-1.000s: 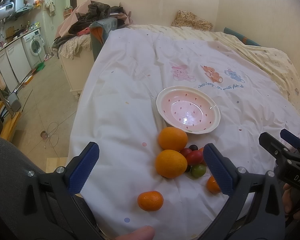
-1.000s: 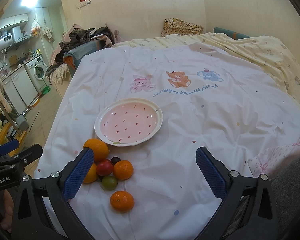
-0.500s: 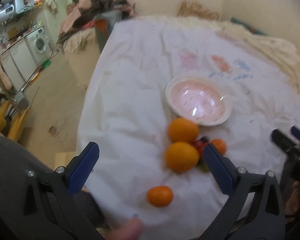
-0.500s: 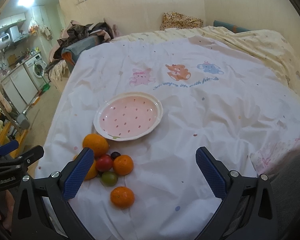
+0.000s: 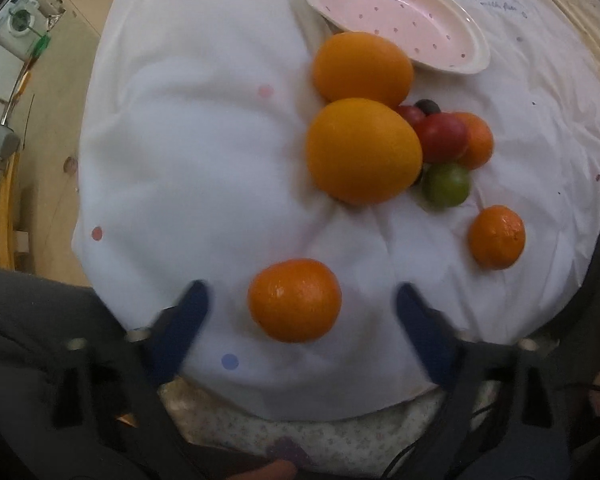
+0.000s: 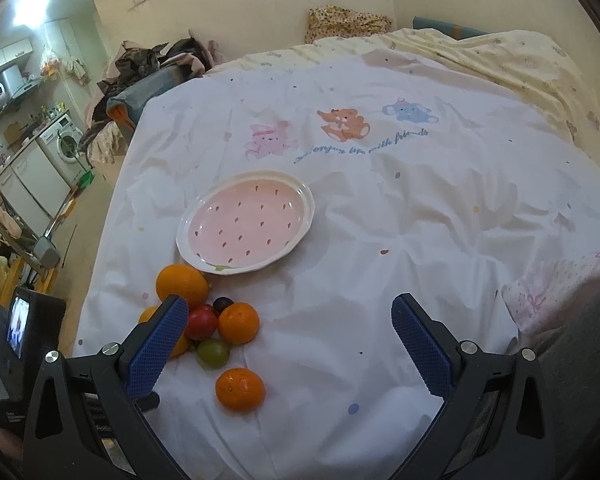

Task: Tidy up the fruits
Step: 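Grasp the small tangerine at the cluster's edge with the left tool, then grasp another tangerine with the right tool while the left tool lifts its tangerine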

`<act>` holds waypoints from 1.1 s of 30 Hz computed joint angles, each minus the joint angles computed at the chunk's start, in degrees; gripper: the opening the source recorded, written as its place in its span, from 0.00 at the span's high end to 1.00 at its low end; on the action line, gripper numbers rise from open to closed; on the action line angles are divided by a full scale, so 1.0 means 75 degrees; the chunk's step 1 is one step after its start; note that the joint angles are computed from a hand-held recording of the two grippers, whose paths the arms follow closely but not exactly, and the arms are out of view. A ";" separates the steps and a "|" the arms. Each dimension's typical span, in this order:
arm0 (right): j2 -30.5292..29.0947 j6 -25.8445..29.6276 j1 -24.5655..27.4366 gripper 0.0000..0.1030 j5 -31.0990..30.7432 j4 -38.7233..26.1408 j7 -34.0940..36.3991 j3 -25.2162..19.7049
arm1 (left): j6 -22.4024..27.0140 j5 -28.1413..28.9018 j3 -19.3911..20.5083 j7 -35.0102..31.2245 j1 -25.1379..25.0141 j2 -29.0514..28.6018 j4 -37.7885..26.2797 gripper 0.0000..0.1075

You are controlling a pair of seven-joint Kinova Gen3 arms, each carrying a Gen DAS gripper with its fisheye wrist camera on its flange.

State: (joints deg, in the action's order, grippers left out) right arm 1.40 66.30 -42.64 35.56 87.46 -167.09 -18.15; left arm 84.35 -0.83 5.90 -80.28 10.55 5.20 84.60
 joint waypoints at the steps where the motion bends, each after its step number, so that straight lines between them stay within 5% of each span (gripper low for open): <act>1: 0.0005 -0.0010 0.0010 0.00 -0.0031 -0.0009 0.0029 0.0008 | -0.0047 -0.0069 0.0009 0.0078 0.0028 0.0002 0.0011 0.31; 5: 0.0001 -0.0022 0.0033 0.00 -0.0100 -0.0013 0.0057 0.0030 | 0.0240 0.0057 -0.0007 0.0059 -0.0005 0.0061 -0.0020 0.37; 10: 0.0038 -0.0047 0.0081 0.00 -0.0217 -0.0041 0.0106 0.0056 | 0.0240 -0.0010 0.0025 0.0017 0.0026 -0.0082 0.0129 0.63; 19: 0.0036 0.0013 0.0034 0.00 -0.0149 -0.0020 0.0066 0.0057 | -0.0318 0.0288 0.0025 -0.0082 -0.0070 -0.0654 -0.0058 0.65; 27: 0.0169 0.0111 0.0161 0.00 -0.0635 -0.0201 0.0475 0.0156 | -0.0821 0.0038 -0.0070 -0.0324 -0.0285 -0.0325 -0.1335 0.65; 33: 0.1279 0.0770 0.2075 0.00 -0.2060 -0.1143 0.2287 -0.1694 | -0.1358 -0.0020 -0.0129 -0.0498 -0.0352 -0.0128 -0.1582 0.65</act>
